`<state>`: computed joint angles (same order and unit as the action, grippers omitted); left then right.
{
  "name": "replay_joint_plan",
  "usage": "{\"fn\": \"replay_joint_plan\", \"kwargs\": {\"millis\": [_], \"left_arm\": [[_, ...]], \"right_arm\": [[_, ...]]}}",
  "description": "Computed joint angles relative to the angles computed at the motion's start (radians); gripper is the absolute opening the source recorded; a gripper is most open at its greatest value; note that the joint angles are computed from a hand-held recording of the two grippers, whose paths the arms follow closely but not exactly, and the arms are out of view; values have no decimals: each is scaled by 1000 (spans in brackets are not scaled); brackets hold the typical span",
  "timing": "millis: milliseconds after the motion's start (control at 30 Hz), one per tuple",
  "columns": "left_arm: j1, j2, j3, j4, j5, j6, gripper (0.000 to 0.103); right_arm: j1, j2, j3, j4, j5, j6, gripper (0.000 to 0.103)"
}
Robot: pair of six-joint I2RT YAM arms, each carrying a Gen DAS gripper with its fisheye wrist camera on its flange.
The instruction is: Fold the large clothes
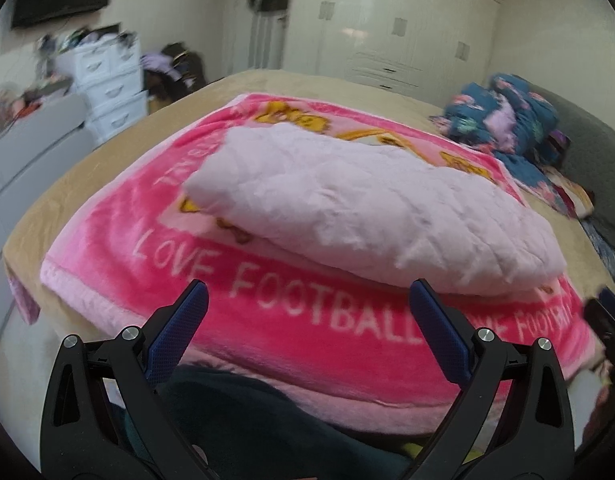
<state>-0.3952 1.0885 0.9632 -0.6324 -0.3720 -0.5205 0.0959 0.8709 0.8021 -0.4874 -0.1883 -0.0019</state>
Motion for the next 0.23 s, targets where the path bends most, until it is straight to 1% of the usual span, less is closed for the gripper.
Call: {"fn": "replay_joint_plan", "kwargs": {"millis": [33,67,100,133,167,233], "left_arm": [[40,3,-3,1,26,7,94],[121,13,-3,3,69,35,94],[187,24,-3,11,88,65,94],[280,50,3,29,81,114,94],[340,74,14,38,70,149,94],[526,168,53,97,60,245,94]], "right_arm": [[-78,-3,-25,28,-5,-7,99],[-131,3,-39,45,1,-13,99],[-229,26,-57,68,-5,-27,99],[-305,45,-78,102,-10,-40,99],[-414,78,-115,163,4,-62,99],[-604,198,-139,252,42,-98,99]]}}
